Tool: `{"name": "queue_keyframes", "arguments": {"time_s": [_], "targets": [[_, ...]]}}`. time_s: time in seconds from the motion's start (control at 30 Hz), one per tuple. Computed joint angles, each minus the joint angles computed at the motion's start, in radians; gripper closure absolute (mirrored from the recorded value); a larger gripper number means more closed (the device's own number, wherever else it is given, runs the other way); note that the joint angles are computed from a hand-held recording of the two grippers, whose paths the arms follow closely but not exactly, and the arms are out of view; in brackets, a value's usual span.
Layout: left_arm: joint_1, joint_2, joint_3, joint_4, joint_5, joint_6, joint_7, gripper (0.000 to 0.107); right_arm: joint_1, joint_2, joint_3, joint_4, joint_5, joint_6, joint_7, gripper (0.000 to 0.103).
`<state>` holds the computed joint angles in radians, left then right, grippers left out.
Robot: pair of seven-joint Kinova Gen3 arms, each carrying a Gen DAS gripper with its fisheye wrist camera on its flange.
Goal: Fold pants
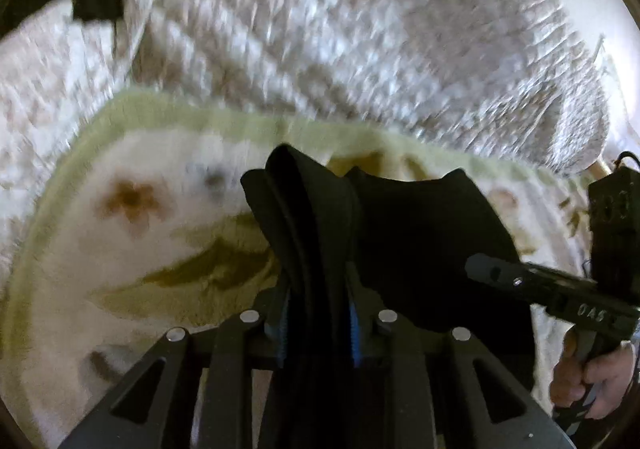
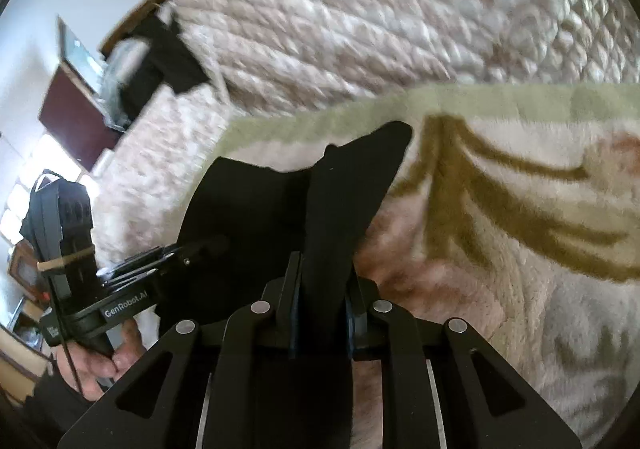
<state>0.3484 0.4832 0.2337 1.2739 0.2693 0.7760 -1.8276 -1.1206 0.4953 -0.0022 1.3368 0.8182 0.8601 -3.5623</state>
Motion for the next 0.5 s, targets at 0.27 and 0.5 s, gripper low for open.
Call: {"name": "queue_keyframes", "arguments": {"time_s": [0.27,0.5], "targets": [[0.007,-0.072,-0.063,0.097,-0.009,-0.100,0.101,0.072,-0.059,-0.025,0.002,0.018,0.021,0.138,-0.072,0.076],[-0.135,-0.201,0.081,0.283,0.174,-0.175,-0.126,0.072,-0.122,0.076,-0.039,-0.200,0.036,0.338,0.093,0.085]]}}
